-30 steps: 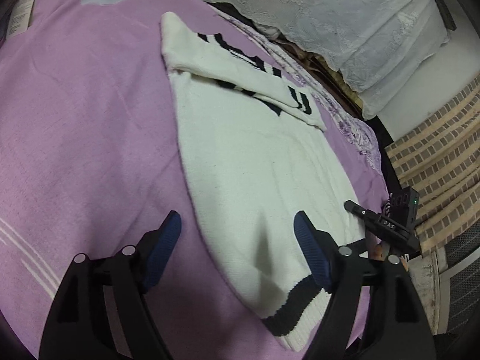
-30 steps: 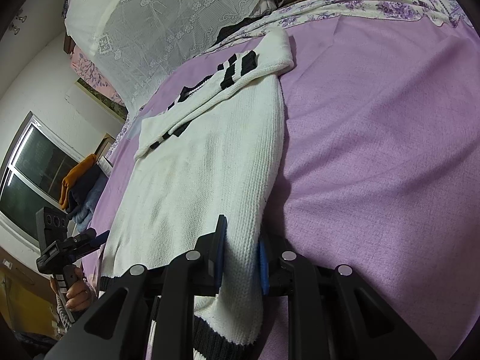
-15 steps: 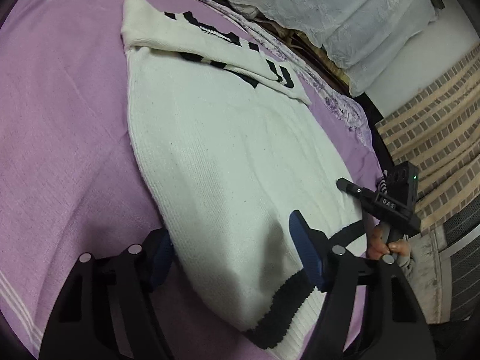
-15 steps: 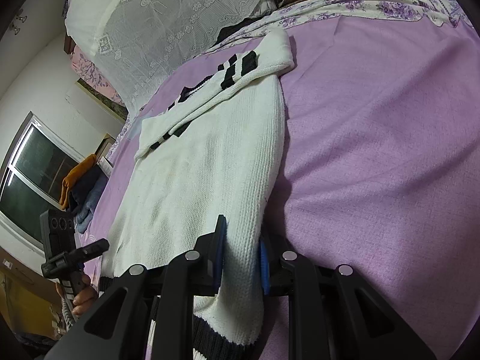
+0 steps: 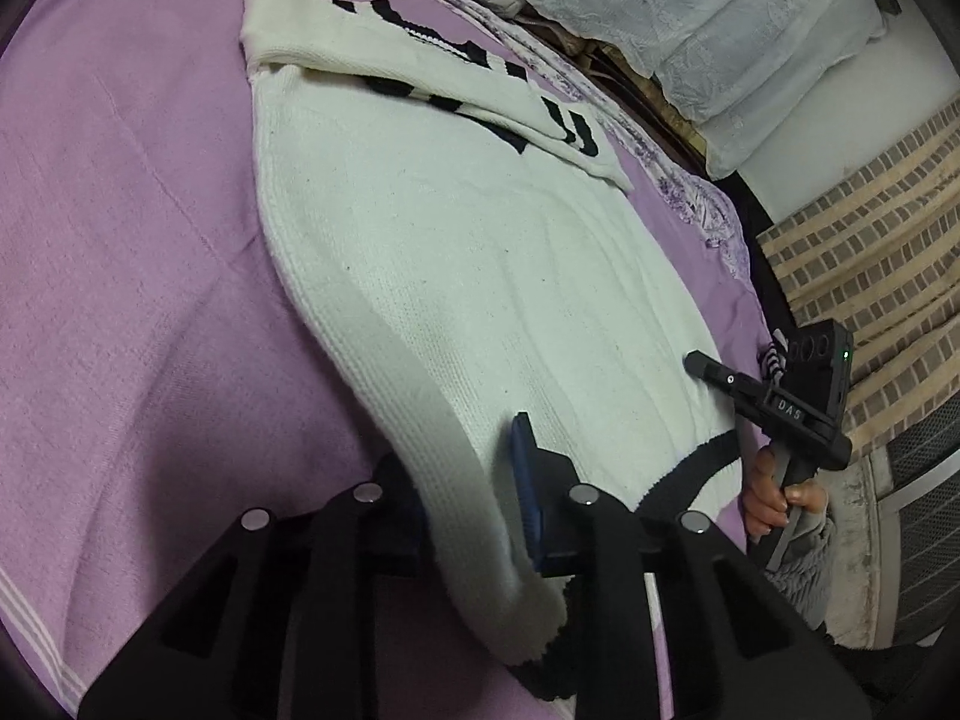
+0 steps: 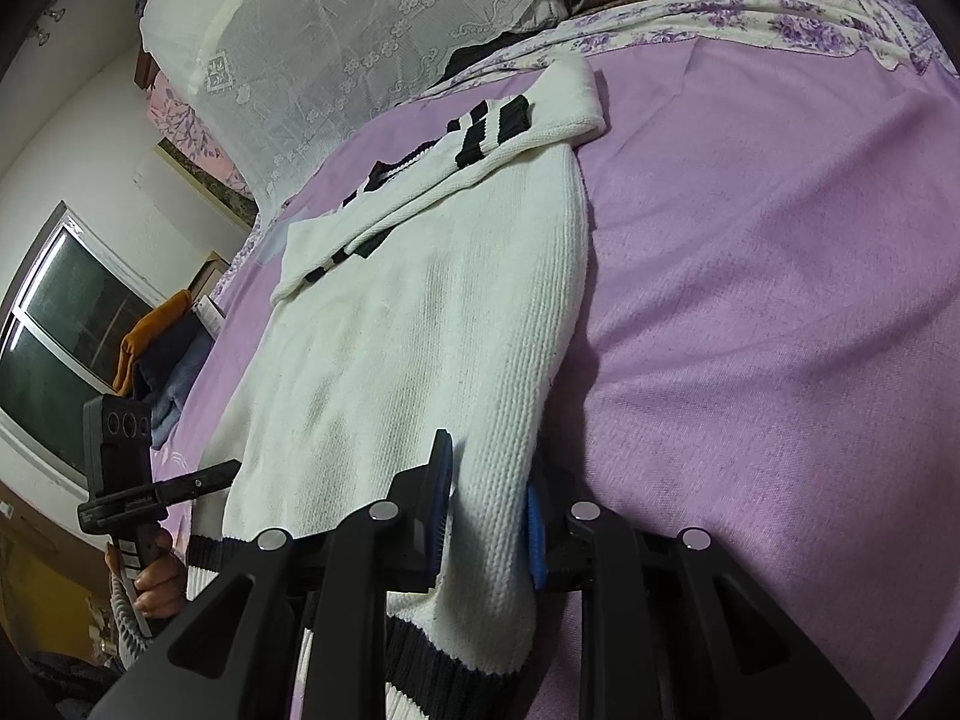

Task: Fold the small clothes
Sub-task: 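Lift the held hem off the bedspread with both grippers, then fold the hem up over the body toward the collar with both grippers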

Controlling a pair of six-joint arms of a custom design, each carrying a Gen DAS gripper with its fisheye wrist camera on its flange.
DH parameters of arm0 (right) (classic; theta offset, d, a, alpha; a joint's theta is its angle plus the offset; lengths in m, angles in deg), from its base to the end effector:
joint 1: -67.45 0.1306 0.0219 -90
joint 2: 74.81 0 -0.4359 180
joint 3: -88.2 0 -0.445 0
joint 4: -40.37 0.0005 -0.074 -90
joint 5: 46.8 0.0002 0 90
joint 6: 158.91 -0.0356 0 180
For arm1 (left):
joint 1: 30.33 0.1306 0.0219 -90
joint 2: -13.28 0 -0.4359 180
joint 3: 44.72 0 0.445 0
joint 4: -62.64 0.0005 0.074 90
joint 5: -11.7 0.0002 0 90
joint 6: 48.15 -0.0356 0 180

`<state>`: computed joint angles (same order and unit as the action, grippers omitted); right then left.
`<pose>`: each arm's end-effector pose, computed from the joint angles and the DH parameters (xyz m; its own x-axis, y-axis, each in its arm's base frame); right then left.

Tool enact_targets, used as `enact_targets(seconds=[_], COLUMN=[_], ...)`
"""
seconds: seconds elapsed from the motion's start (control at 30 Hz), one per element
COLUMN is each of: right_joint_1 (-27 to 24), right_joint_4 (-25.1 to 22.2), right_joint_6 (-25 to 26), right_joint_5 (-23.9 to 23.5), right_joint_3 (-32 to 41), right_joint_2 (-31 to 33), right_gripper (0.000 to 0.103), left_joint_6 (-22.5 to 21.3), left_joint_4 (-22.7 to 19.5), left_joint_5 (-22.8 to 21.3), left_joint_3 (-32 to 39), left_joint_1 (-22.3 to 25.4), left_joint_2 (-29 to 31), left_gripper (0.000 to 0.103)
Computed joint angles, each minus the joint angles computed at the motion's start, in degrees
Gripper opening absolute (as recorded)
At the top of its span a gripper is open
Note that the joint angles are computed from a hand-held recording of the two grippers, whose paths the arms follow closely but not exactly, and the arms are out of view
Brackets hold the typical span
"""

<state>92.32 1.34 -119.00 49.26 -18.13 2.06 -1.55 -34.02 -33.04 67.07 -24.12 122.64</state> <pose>0.4083 0.1846 0.4566 -0.6576 0.5359 -0.5295 0.2449 0.8167 0.5224 0.6027 0.0396 0.4619 -0.8084 0.3985 -0.4331 0.5880 0.5784 -0.5654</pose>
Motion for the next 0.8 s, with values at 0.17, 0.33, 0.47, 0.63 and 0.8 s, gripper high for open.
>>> enact_targets(seconds=[0.17,0.33,0.47,0.63,0.8], right_joint_1=[1.21,1.51,0.87,-0.30,-1.58], right_joint_4=[0.10,1.86,2.83,5.45,5.81], right_joint_6=[1.22,0.09,-0.89,-1.52,-0.09], right_joint_5=[3.97,4.51,2.34,-0.38,-1.60], right_joint_3=[0.35,-0.17,-0.08,0.16,2.51], right_joint_2=[-0.45,-1.87,-1.87,-2.22,-1.06], right_gripper=[0.013,0.013,0.013,0.013,0.013], left_joint_6=[0.87,0.31,0.45,1.10,2.68], left_joint_4=[4.50,4.72,4.65,5.62,8.00], left_joint_5=[-0.50,1.52,2.54,2.85,3.00], left_joint_3=[-2.05,-0.79,0.61,1.60,2.94], left_joint_1=[-0.04,0.95,1.19,1.15,0.95], left_joint_2=[-2.27,-2.74,-2.64,-2.69,-2.68], left_gripper=[0.011,0.010,0.010,0.010,0.010])
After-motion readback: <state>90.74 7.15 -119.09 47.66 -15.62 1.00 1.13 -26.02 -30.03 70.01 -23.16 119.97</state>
